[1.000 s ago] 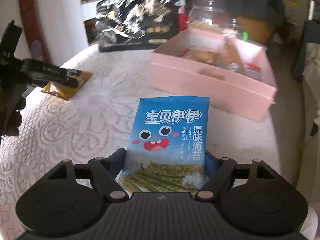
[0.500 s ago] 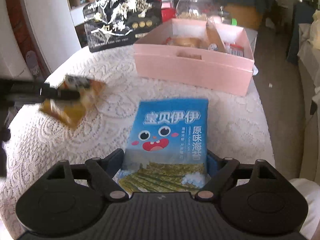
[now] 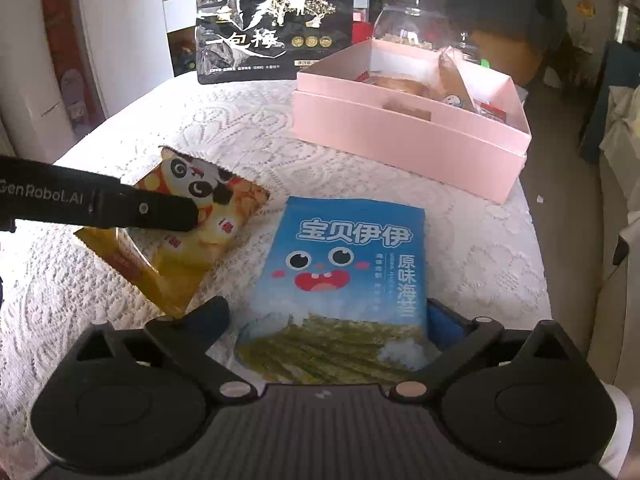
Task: Organize snacks
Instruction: 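Lift both held packets and carry them toward the pink box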
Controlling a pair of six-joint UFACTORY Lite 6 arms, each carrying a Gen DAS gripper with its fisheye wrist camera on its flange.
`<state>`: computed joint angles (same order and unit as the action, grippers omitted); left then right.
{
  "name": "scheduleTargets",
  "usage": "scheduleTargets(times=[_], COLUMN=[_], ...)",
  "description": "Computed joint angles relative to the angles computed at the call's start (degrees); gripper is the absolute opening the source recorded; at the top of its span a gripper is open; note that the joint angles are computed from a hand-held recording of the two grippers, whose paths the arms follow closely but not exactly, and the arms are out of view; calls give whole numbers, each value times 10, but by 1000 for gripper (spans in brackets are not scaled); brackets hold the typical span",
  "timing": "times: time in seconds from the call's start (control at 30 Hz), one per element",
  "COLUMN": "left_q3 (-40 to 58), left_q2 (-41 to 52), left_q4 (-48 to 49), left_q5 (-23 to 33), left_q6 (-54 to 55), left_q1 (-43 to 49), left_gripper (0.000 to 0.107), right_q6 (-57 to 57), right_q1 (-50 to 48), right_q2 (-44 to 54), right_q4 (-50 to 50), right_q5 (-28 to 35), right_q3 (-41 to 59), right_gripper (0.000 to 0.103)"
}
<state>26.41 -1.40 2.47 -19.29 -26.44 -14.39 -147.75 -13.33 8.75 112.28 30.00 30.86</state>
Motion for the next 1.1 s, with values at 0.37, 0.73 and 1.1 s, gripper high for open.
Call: scheduleTargets(times=[0.37, 0.73, 1.1], left_q3=[-6, -33, -34], left_q2=[13, -4, -11], left_q4=[18, 31, -31], left_q5=[-14, -29, -22], left_q6=[-20, -33, 20], left_q1=[2, 3, -19], left_gripper=[43, 43, 43], right_q6=[260, 413, 412], right_q1=[-27, -17, 2], right_q2=[11, 113, 121], right_q4=[-206, -312, -309], right_q5=[19, 27, 16], right_q3=[108, 203, 213], right_gripper=[97, 97, 97])
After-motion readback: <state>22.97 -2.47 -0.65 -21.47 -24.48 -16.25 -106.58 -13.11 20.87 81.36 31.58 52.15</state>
